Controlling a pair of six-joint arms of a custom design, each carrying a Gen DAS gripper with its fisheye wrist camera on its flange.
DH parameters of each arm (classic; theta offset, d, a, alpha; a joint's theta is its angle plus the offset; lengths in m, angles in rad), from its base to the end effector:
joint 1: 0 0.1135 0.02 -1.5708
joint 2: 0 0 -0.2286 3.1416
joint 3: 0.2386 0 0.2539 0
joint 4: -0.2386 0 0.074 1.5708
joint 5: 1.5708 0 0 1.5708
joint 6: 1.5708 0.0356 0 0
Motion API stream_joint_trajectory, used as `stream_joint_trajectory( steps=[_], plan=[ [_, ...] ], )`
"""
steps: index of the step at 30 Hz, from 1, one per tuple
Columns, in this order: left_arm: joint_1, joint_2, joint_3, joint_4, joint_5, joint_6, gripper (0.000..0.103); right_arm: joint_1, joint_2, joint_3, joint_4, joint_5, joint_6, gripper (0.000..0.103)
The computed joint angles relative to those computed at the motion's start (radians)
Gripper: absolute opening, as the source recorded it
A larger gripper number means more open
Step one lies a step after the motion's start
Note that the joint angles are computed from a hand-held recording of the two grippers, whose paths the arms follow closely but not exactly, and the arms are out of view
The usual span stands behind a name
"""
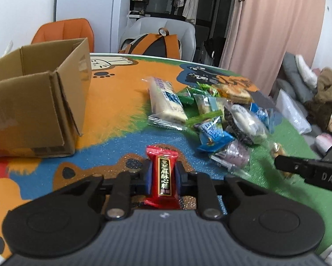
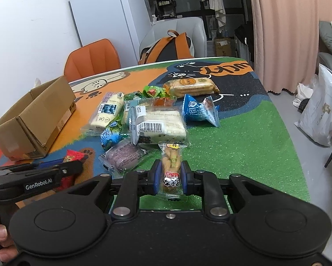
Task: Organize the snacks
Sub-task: 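Carry the peanut bag and red candy bar with both tools over the cardboard box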
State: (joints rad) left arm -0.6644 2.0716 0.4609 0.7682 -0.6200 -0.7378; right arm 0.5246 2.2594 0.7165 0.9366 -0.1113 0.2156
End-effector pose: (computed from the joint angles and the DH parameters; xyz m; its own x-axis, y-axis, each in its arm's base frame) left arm 0.2083 -0.1369 -0.0117 -0.5675 -0.2509 -0.7842 -0.2492 0.9601 -0.1269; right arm 0.2767 0.1647 -0.0173 -0.6052 -0.1046 -0.7892 -0.4579 0.8567 0.2376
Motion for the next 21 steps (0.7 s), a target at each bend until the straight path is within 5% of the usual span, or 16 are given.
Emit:
stream_joint_trajectory(
  steps=[21],
  plan=[
    [-0.017,-0.464,-0.274,-0.027,-0.120,0.058,0.019,0.086,-0.127,-0.002,-0.039,0.009,-0.010,0.020]
  ],
)
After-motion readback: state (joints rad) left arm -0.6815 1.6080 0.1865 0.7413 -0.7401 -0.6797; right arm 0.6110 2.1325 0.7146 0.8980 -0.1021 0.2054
